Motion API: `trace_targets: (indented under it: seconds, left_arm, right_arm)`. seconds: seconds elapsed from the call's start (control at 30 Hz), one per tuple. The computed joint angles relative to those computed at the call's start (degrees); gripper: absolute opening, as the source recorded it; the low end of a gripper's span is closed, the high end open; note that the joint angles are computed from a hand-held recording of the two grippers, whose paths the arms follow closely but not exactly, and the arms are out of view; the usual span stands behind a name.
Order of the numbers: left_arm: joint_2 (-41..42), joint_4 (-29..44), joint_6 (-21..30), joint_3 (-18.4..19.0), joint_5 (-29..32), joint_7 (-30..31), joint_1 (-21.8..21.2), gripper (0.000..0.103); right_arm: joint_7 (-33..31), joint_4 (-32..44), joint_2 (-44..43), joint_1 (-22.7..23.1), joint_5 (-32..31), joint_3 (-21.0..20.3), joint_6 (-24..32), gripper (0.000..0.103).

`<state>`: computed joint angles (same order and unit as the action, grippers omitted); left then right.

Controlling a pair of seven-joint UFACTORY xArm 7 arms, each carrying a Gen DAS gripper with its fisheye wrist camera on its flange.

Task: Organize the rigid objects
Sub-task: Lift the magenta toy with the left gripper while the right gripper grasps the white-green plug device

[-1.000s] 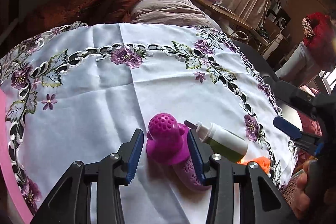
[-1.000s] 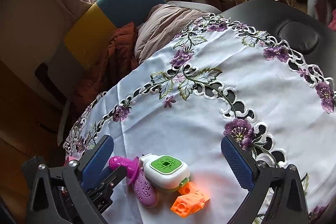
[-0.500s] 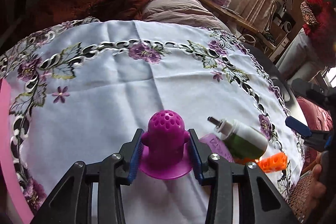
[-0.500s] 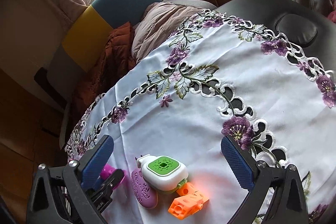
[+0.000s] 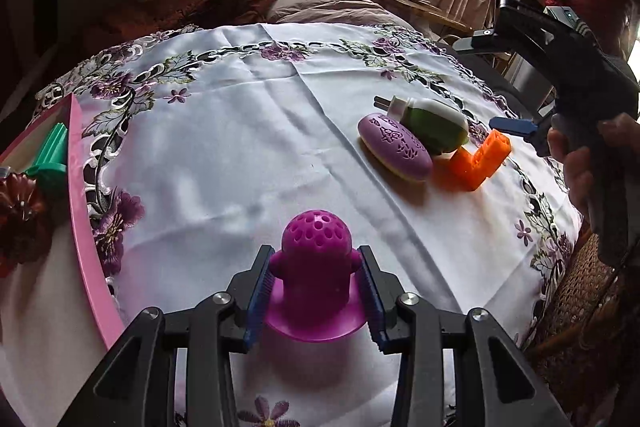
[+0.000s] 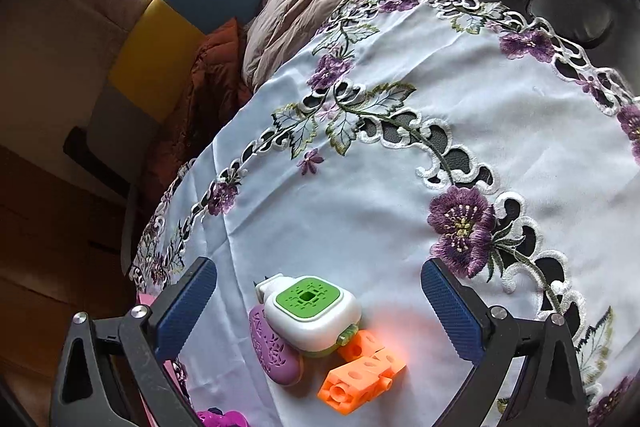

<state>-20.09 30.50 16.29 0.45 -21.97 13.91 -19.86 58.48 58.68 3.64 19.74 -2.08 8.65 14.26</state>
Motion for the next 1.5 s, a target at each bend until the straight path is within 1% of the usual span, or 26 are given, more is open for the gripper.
trace_targets:
  seconds: [0.1, 0.23, 0.4, 0.47, 0.5, 0.57, 0.6, 0.63, 0.67, 0.7, 0.73, 0.8, 0.9, 0.97, 1.03, 1.13, 1.2, 1.23, 1.3, 1.4, 1.5]
  left_arm:
    - [-0.59, -0.69, -0.49, 0.17, -0.25, -0.08, -0.14, 0.041]
    - [-1.81, -1.97, -1.10, 0.54, -0.55, -0.51, -0.21, 0.041]
    - [-2.72, -2.60, -0.75, 1.40, -0.72, -0.80, -0.61, 0.041]
    - [-3.03, -2.78, -0.58, 1.81, -0.92, -0.69, -0.66, 0.041]
    - [-3.16, -2.80, -0.39, 2.01, -1.05, -0.65, -0.68, 0.041]
    - [-3.29, -2.78, -0.03, 2.70, -1.67, 0.00, -1.03, 0.041]
    - [-3.34, -2.75, 0.14, 2.94, -2.03, 0.23, -1.14, 0.041]
    - [-3.39, -2.71, 0.32, 3.20, -2.42, 0.57, -1.28, 0.041]
    - [-3.45, -2.74, 0.40, 3.28, -2.73, 0.78, -1.34, 0.041]
    - [-3.44, -2.74, 0.42, 3.40, -3.10, 1.01, -1.42, 0.041]
    - [-3.43, -2.72, 0.45, 3.51, -3.46, 1.22, -1.50, 0.041]
    - [-3.36, -2.64, 0.49, 3.79, -4.22, 1.76, -1.67, 0.041]
    - [-3.22, -2.63, 0.34, 3.31, -4.35, 1.88, -1.30, 0.041]
    - [-3.18, -2.65, 0.23, 3.17, -4.37, 2.05, -1.24, 0.041]
    - [-3.12, -2.67, 0.11, 3.36, -4.75, 2.40, -1.42, 0.041]
    - [-2.93, -2.53, 0.11, 3.22, -4.88, 2.29, -1.23, 0.041]
    - [-2.85, -2.52, 0.03, 3.11, -4.94, 2.28, -1.18, 0.041]
    - [-2.83, -2.51, 0.03, 2.99, -4.85, 2.20, -1.09, 0.041]
    - [-2.90, -2.57, 0.04, 3.03, -4.91, 2.30, -1.10, 0.041]
    - [-2.98, -2.74, -0.11, 2.72, -4.54, 2.05, -0.83, 0.041]
    - [-3.03, -2.81, -0.24, 2.76, -4.58, 1.77, -0.90, 0.041]
  right_arm:
    - [-4.01, 1.61, 1.15, 0.08, 2.06, 0.80, 1.68, 0.103]
    - [-9.96, 3.35, 2.71, 0.02, 6.93, 1.76, 3.62, 0.103]
    - [-13.29, 5.79, 4.27, 0.83, 7.64, 1.84, 6.87, 0.103]
    - [-14.36, 7.66, 5.49, 1.31, 6.93, 1.75, 9.47, 0.101]
    - [-15.07, 8.68, 6.16, 1.44, 6.93, 1.78, 10.93, 0.099]
    - [-17.59, 11.08, 7.75, 1.38, 7.55, 2.04, 14.30, 0.091]
    - [-18.39, 12.65, 8.67, 1.55, 6.85, 1.80, 16.65, 0.090]
    - [-18.54, 14.79, 9.82, 1.97, 5.27, 1.30, 19.88, 0.083]
    - [-19.37, 17.18, 11.22, 2.14, 4.27, 1.01, 23.29, 0.072]
    - [-21.53, 19.25, 12.68, 1.67, 5.20, 1.29, 25.82, 0.068]
    - [-22.23, 20.78, 13.80, 1.69, 5.10, 1.06, 27.51, 0.063]
    - [-20.90, 23.05, 14.99, 2.83, 2.14, -0.28, 29.00, 0.063]
    - [-19.90, 24.27, 16.48, 3.01, 1.18, -1.03, 27.13, 0.063]
    - [-18.98, 23.37, 16.64, 3.00, 0.68, -1.47, 24.00, 0.063]
    - [-20.51, 21.98, 16.33, 1.62, 3.16, -0.61, 20.97, 0.065]
    - [-24.27, 19.83, 15.45, -1.07, 9.50, 1.29, 17.69, 0.066]
    - [-25.98, 18.92, 14.97, -2.11, 12.74, 1.97, 16.53, 0.072]
    - [-26.09, 18.85, 14.94, -2.08, 13.21, 1.81, 16.12, 0.080]
    - [-26.46, 18.77, 14.69, -1.71, 12.61, 1.28, 15.71, 0.082]
    - [-29.16, 19.99, 15.58, -1.76, 13.30, 1.95, 16.17, 0.087]
    - [-28.16, 23.58, 17.70, 1.11, 7.53, 0.04, 19.83, 0.087]
